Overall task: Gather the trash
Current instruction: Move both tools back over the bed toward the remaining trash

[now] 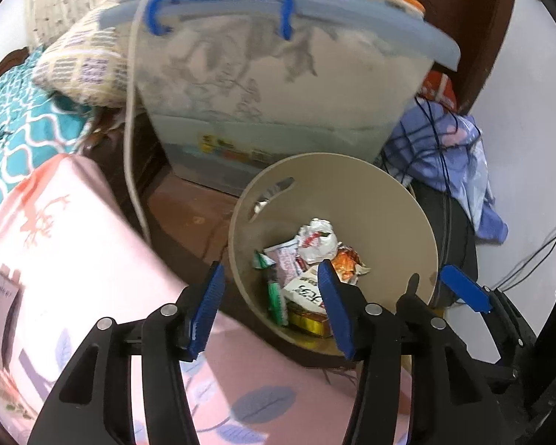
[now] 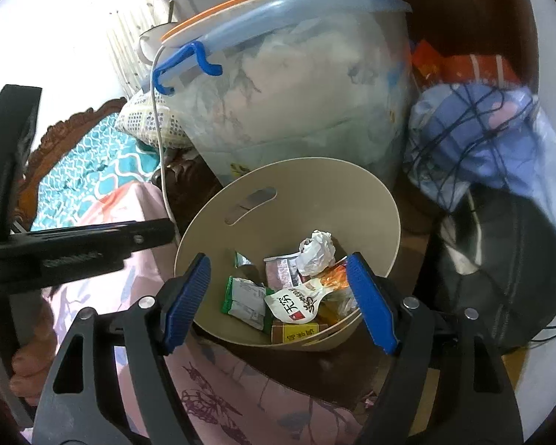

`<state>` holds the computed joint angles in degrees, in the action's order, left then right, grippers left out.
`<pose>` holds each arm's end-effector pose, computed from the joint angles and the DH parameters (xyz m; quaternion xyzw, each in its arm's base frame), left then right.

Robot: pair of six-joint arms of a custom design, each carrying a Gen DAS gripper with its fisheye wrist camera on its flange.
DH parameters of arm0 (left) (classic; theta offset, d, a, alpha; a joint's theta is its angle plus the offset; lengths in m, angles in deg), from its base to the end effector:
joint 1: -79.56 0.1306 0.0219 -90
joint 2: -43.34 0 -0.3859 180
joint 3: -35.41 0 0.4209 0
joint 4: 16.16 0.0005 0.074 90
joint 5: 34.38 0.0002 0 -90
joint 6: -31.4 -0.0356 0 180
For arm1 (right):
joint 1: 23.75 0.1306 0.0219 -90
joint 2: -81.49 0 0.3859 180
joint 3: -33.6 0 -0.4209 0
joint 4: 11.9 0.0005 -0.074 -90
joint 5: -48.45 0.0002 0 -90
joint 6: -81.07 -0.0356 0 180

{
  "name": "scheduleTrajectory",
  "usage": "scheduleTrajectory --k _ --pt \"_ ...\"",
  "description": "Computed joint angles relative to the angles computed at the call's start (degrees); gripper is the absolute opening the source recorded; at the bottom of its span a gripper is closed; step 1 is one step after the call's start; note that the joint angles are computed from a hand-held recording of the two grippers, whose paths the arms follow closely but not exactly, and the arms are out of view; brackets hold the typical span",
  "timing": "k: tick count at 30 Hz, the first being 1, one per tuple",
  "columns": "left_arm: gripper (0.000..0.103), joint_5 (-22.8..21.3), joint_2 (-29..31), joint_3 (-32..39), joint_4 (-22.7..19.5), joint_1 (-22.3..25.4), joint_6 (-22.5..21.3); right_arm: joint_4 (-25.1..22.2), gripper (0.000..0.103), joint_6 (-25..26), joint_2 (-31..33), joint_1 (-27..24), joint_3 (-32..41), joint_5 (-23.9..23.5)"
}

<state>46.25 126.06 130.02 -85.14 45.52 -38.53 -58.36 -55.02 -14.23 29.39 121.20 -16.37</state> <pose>0.3709 -0.2441 0.5084 0.0933 0.9516 -0.0586 0.2871 0.3011 0.3755 0.4662 0.0315 0.8991 0.1660 0.4038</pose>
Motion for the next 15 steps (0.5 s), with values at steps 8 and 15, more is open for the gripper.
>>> scheduleTrajectory --k 8,15 --pt "0.050 -2.64 -4.19 -2.55 -0.78 0.39 1.53 -3.05 0.077 1.79 1.64 2.16 3.15 3.84" --pt "0.052 -4.03 -7.35 -4.80 -1.98 0.78 2.62 -4.11 0.077 2.09 2.23 3.19 4.54 5.22"
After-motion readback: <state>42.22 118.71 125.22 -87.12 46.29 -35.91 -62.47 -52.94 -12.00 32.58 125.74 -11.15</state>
